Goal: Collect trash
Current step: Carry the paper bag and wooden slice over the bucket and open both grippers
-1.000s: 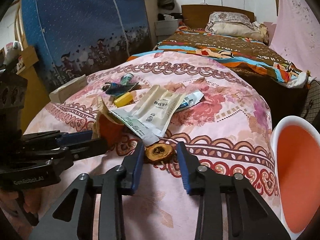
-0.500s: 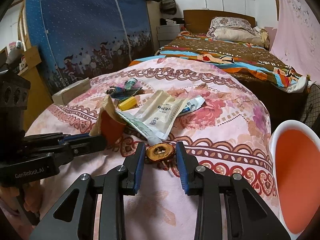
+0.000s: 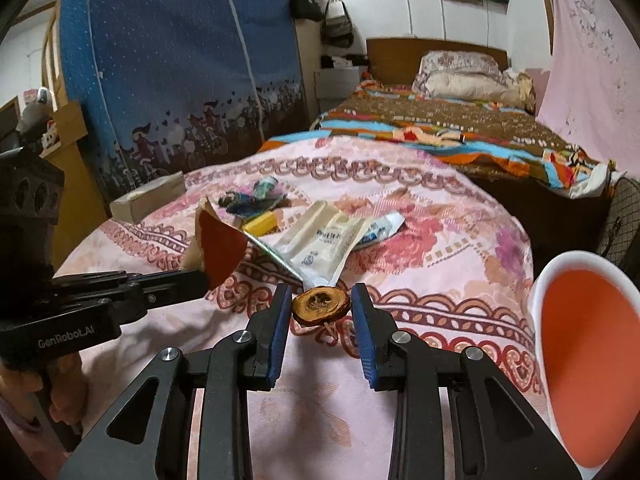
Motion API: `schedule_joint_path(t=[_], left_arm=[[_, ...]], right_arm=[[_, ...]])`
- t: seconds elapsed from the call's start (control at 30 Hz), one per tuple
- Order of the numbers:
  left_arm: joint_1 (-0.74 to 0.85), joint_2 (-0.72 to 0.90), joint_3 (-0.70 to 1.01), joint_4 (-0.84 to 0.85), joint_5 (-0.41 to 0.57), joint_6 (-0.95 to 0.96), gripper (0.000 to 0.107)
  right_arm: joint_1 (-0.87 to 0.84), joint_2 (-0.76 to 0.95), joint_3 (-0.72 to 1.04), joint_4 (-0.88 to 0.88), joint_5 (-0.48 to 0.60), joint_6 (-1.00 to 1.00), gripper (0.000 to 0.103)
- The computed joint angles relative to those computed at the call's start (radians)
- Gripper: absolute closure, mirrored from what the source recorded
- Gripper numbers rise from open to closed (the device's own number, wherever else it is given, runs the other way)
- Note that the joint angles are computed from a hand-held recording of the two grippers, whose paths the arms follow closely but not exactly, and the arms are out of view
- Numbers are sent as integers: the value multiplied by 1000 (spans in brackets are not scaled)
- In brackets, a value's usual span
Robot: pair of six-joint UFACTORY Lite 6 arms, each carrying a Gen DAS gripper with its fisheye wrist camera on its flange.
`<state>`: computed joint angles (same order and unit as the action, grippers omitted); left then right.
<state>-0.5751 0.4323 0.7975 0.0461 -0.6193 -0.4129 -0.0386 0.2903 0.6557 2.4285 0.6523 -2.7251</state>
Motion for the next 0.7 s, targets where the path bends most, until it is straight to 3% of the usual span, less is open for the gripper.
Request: schedule_joint_path(t=[0.23,0.4,0.57,0.7], left_arm=[[-217,-113,-121,-421,-228,436,107],[-317,-126,-108,-516,-344,540,107],[-373,-61,18,-553,-340,615,107],[-403,26,161,-539,-299,633,107]], right_arm=[[-100,-135,-201,64,288,-119,75],[-239,-179,-310,44,534,-135,75],[-399,-209,-386,58,739,-179,75],[-516,-197,-381,47,808,-149,75]])
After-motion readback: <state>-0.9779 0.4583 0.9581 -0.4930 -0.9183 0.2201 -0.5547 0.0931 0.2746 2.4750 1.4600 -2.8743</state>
